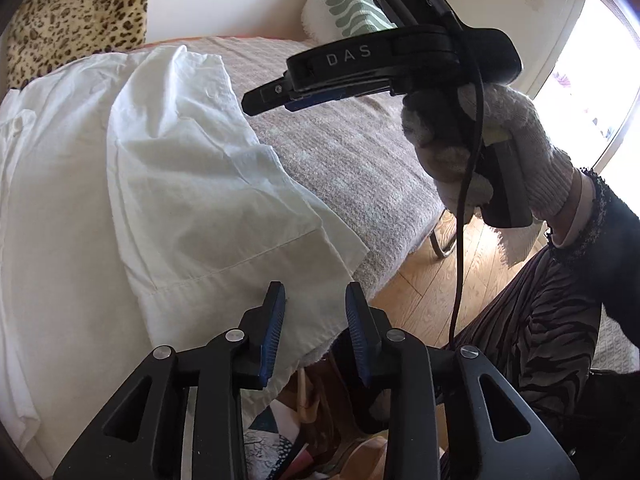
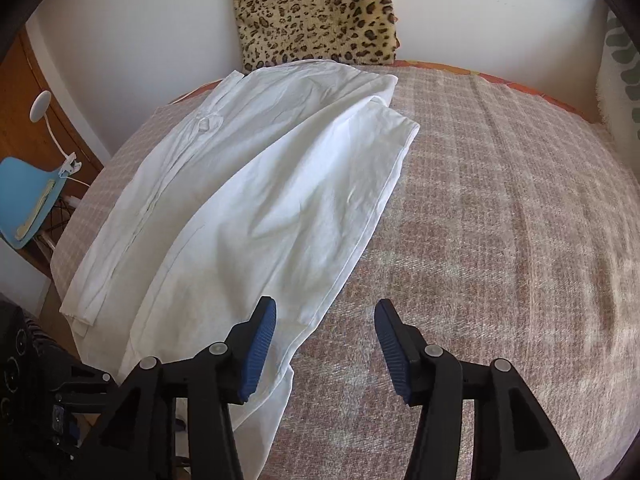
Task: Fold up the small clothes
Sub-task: 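Move the left gripper to the shirt hem edge, gripper open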
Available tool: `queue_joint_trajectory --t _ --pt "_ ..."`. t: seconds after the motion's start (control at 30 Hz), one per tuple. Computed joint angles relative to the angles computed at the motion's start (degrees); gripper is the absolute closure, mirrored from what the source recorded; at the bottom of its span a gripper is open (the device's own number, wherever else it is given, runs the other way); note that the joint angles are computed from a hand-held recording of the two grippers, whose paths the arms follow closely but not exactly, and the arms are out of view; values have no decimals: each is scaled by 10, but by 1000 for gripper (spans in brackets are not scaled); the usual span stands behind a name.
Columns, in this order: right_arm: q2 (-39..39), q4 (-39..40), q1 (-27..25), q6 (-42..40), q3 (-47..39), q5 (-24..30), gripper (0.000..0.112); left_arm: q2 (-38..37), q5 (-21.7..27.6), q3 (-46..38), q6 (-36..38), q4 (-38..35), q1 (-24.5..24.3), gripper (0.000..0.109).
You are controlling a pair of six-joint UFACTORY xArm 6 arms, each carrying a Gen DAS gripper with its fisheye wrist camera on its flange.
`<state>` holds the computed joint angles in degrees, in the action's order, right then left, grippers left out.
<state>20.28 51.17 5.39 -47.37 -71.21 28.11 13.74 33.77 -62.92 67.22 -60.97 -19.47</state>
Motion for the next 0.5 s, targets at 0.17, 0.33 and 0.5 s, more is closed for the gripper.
queue_joint_trajectory --t 0.17,0.33,0.5 --pt "85 66 -38 38 -120 54 55 -22 5 19 12 -5 -5 73" --pt "189 97 -60 66 -269 112 51 -40 -74 32 58 -78 -25 46" --pt "294 73 -76 116 -421 184 45 -12 -146 15 48 -49 -67 46"
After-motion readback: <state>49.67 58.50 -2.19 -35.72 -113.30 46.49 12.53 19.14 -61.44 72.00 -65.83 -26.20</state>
